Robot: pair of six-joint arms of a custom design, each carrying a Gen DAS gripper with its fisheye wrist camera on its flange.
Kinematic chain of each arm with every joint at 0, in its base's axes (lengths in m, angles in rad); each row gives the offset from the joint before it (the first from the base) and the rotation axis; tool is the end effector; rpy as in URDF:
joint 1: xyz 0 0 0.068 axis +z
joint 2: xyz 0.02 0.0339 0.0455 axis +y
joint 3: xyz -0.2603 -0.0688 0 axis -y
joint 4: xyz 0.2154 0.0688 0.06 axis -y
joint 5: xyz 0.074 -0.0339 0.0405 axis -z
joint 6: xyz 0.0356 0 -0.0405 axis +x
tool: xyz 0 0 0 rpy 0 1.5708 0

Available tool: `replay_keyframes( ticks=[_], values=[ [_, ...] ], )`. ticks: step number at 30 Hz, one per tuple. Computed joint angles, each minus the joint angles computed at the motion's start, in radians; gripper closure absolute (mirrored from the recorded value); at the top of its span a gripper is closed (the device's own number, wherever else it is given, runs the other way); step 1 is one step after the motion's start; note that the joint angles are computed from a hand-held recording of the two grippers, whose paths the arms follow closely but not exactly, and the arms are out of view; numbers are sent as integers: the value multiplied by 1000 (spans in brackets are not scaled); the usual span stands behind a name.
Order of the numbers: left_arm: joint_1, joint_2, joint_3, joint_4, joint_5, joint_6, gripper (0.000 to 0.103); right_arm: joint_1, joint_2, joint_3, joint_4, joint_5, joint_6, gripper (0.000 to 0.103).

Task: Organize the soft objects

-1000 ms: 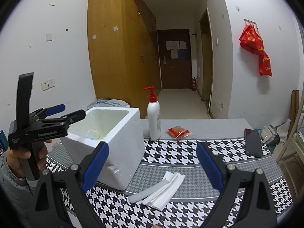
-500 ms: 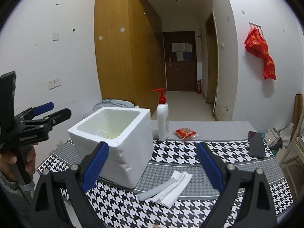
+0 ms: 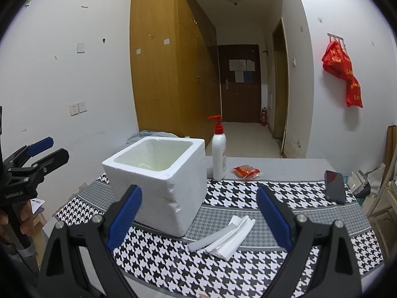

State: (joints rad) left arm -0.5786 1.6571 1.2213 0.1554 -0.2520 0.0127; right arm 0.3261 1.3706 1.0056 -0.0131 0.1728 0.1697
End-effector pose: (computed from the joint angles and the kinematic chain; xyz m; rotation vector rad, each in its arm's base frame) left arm 0.3123 -0.1934 0.3063 0.3677 1.8082 -0.1626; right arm 0.2788 0.0878 0.3075 -0.0379 1.9460 0.1605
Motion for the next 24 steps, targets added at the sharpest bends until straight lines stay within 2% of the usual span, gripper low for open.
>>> replay_keyframes(
  ticks=[2,6,8,12,24],
  values=[
    [-1,-11,-25,20,-4,-12,1,7,-11,-16,5,1,2,8],
    [2,-40,-131,152,32,-20,1,35,-44,-68,38,38,-11,8],
    [1,-38,-169,199,41,-25,1,49,-57,-95,59,68,-17,3],
    [-4,-32,-230,269,31,-43,1,65,-85,-165,118,108,-24,1],
    [9,22,-346,417,12,-128,1,57,-93,-302,243,105,1,1]
  ],
)
